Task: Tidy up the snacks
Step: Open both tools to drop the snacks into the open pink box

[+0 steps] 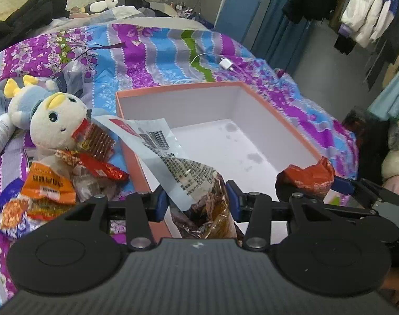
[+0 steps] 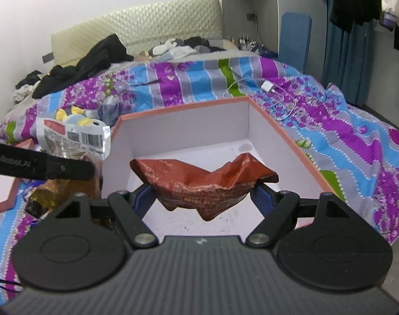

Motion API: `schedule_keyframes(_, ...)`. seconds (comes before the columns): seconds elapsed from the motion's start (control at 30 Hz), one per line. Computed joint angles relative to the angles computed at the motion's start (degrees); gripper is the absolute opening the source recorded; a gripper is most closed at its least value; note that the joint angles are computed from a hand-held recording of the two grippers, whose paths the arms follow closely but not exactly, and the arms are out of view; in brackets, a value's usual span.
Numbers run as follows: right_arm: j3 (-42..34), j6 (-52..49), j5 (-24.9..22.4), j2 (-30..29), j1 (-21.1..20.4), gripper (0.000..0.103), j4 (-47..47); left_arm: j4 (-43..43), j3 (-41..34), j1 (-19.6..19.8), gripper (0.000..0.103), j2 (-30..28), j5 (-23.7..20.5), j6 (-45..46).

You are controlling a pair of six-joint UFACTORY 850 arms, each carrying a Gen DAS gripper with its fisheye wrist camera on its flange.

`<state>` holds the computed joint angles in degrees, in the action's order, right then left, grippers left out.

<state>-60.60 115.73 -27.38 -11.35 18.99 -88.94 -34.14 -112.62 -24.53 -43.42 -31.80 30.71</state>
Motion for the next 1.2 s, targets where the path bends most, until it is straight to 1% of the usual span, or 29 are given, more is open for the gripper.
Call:
schedule_keyframes(0.1, -0.88, 1.41, 2.62, -1.72, -1.58, 0.081, -0.85, 1.05, -4.18, 0.03, 0.051, -3.36, -1.19, -2.11)
schedule_keyframes(0.2, -1.74, 0.55, 3.40, -3.00, -2.23, 0.081, -0.09, 3.10, -6.78, -0.16, 0.051, -5.38, -1.71, -4.35)
schedule_keyframes(0.27, -2.29, -1.35, 3.16, -3.61, -2.30, 0.082, 1.94, 4.20, -6.93, -0.35, 0.052, -5.55, -1.33, -5.73)
schedule_keyframes(0.33, -2.66, -3.19, 3.10, -3.84, -2.47, 0.082, 3.67, 4.62, -6.94, -0.39, 0.058, -5.46, -1.16, -6.02)
schedule_keyframes(0.4, -2.44, -3.80, 3.63, -3.55, -2.53, 0.083, 4.77, 5.53, -5.30, -0.55, 0.073, -4.26, 0.25, -6.27)
schedule_keyframes(0.47, -1.66, -2.47, 4.67, -2.82, -2.54, 0.083, 4.36, 4.90, -1.53, -0.63, 0.074, -1.59, 2.75, -4.72)
schedule_keyframes(0.5, -1.46, -2.36, 4.43, -2.60, -2.37, 0.083, 4.74, 4.56, -0.42, -0.54, 0.074, -0.67, 3.31, -4.30)
schedule_keyframes(0.6, -0.75, -3.11, 2.23, -1.37, -1.00, 0.083, 5.86, 1.29, 3.51, 0.03, 0.074, 2.48, 4.67, -1.82)
schedule_keyframes(0.7, 0.42, -0.11, 0.76, 0.57, 0.24, 0.083, 3.09, -1.42, 8.17, 0.36, 0.074, 6.31, 6.34, 1.06)
schedule_keyframes(0.8, 0.61, -0.86, -1.77, 1.96, 1.90, 0.084, 3.72, -4.99, 13.49, 0.99, 0.074, 10.85, 8.07, 4.58)
schedule_keyframes(1.2, 3.04, 1.80, -7.20, 8.42, 9.41, 0.084, 2.92, -13.28, 31.42, 4.73, 0.074, 27.46, 12.07, 11.96)
